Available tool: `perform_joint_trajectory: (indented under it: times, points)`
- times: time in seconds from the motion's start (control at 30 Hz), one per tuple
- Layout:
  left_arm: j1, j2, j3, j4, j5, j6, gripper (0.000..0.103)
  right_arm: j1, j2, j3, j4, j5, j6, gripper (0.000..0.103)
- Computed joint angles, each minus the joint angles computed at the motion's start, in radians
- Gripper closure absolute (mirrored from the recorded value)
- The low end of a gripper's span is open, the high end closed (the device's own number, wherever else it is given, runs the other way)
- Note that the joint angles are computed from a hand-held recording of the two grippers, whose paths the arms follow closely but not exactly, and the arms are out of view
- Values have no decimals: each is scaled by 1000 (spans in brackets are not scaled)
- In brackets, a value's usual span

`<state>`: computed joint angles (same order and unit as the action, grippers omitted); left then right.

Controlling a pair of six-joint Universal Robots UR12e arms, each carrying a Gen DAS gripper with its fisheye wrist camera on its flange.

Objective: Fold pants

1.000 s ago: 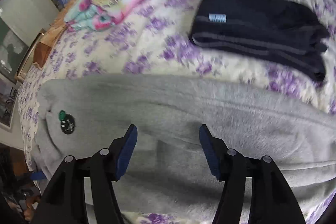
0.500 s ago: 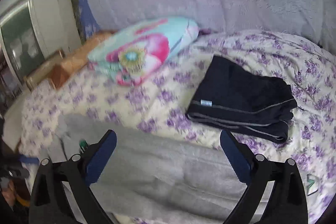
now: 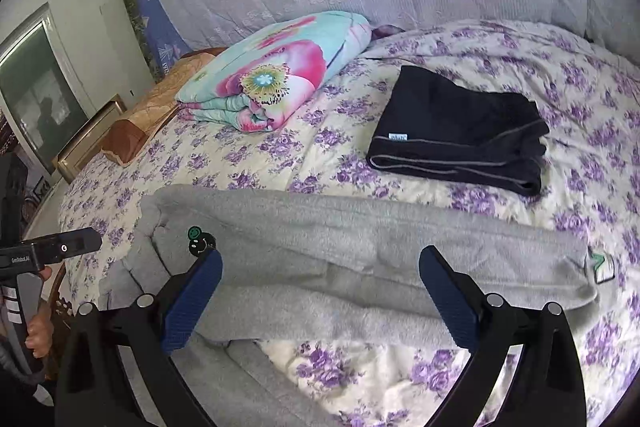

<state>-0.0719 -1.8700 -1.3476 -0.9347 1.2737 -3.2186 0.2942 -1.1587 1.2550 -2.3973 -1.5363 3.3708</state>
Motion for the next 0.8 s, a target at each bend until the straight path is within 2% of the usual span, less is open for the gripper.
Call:
perform_joint_trajectory:
  times: [0.07,0.17,0.23,0.3,0.4,0.43,0.53,0.63,0.7,0.8]
  points:
    - [0,-2,2,-18,-22,31,5,-7,29,-38,44,10,-33,4]
    - [-1,6,-11,-67,-36,36,5,-25,104,-138,143,78,-140,4]
    - [6,17,-35,-91,-55,-2,5,-31,161,-225,230,93,-243,4]
    - [13,30,-65,-111,-68,-51,5,-35,213,-307,313,98,-353,11]
    - [20,53,-112,-113,-39,-130,5,-38,268,-397,422,96,-482,22]
    - [23,57,-120,-106,-28,-152,5,-39,277,-410,438,97,-512,22]
    - [41,52,-123,-48,-16,-205,5,-42,290,-426,460,93,-572,22]
    - [70,9,-75,-2,-17,-246,5,-48,300,-439,494,99,-603,22]
    - [97,-32,-32,13,-56,-283,5,-50,305,-445,512,98,-624,22]
    - [130,-99,40,-3,-153,-314,5,-55,307,-445,525,109,-633,23]
